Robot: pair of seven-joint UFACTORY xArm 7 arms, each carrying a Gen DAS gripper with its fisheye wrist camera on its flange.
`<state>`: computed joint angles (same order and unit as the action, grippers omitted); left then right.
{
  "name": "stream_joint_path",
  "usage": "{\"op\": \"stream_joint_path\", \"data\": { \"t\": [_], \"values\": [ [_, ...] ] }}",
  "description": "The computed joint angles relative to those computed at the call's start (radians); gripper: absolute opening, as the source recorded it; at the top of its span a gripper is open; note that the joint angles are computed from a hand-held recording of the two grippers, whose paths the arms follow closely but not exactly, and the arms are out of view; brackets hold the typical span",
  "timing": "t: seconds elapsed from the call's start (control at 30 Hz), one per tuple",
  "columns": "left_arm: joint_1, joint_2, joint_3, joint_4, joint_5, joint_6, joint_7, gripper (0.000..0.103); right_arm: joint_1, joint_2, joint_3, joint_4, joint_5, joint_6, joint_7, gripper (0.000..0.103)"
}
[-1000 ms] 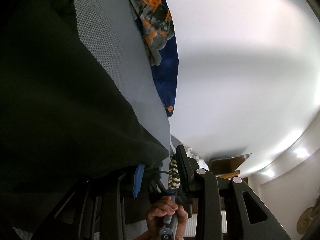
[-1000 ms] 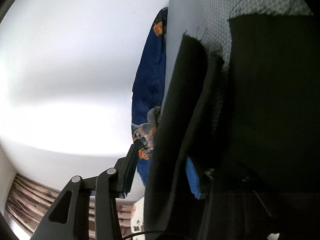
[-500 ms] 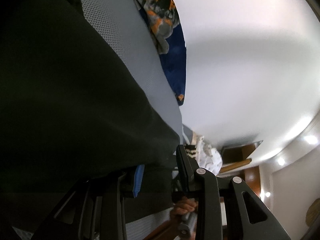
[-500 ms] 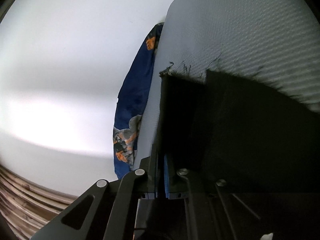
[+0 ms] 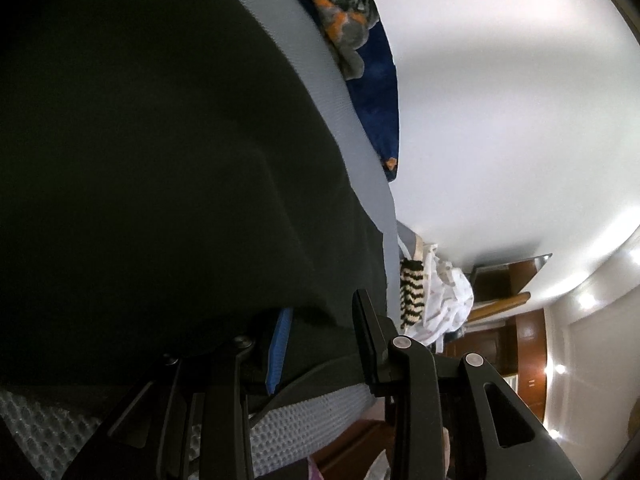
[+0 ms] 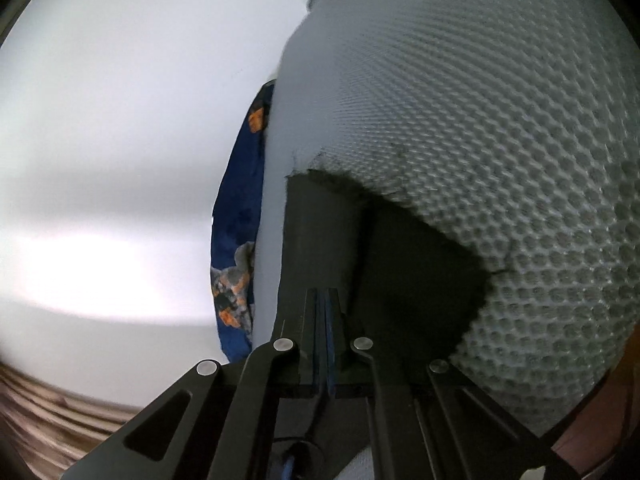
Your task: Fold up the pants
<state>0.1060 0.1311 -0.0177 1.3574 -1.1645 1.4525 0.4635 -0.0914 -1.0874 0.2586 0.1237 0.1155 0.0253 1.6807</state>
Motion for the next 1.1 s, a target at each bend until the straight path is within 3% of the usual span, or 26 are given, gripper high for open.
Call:
{"op": "stream_joint_path", "data": {
  "t": [0.23,0.43,0.8,0.9,0.93,1.1],
  "values": [
    [-0.002,0.015,-0.007,0.017,-0.006,0.012,0.011,0.032,0.014,0.077,-0.014,0.000,0.024,-0.090,0.010,0.008],
    [0.001,0.040,-0.015,0.025,-0.015,0.011,-0.012,0.032,0.015,0.167,-0.056,0.098,0.012,0.044,-0.049,0.009],
    [0.009,0.053,-0.022,0.027,-0.035,0.021,-0.013,0.032,-0.035,0.287,-0.042,0.171,0.009,0.003,-0.052,0.016],
    [0.011,0.055,-0.024,0.029,-0.037,0.023,-0.020,0.032,-0.032,0.226,-0.041,0.184,-0.005,0.138,-0.067,0.017],
    [0.012,0.057,-0.023,0.030,-0.041,0.026,-0.024,0.032,-0.033,0.189,-0.037,0.178,-0.013,0.185,-0.065,0.023],
    [0.015,0.056,-0.025,0.023,-0.047,0.026,-0.026,0.032,-0.054,0.126,-0.043,0.136,-0.034,0.193,-0.043,0.024]
  ]
}}
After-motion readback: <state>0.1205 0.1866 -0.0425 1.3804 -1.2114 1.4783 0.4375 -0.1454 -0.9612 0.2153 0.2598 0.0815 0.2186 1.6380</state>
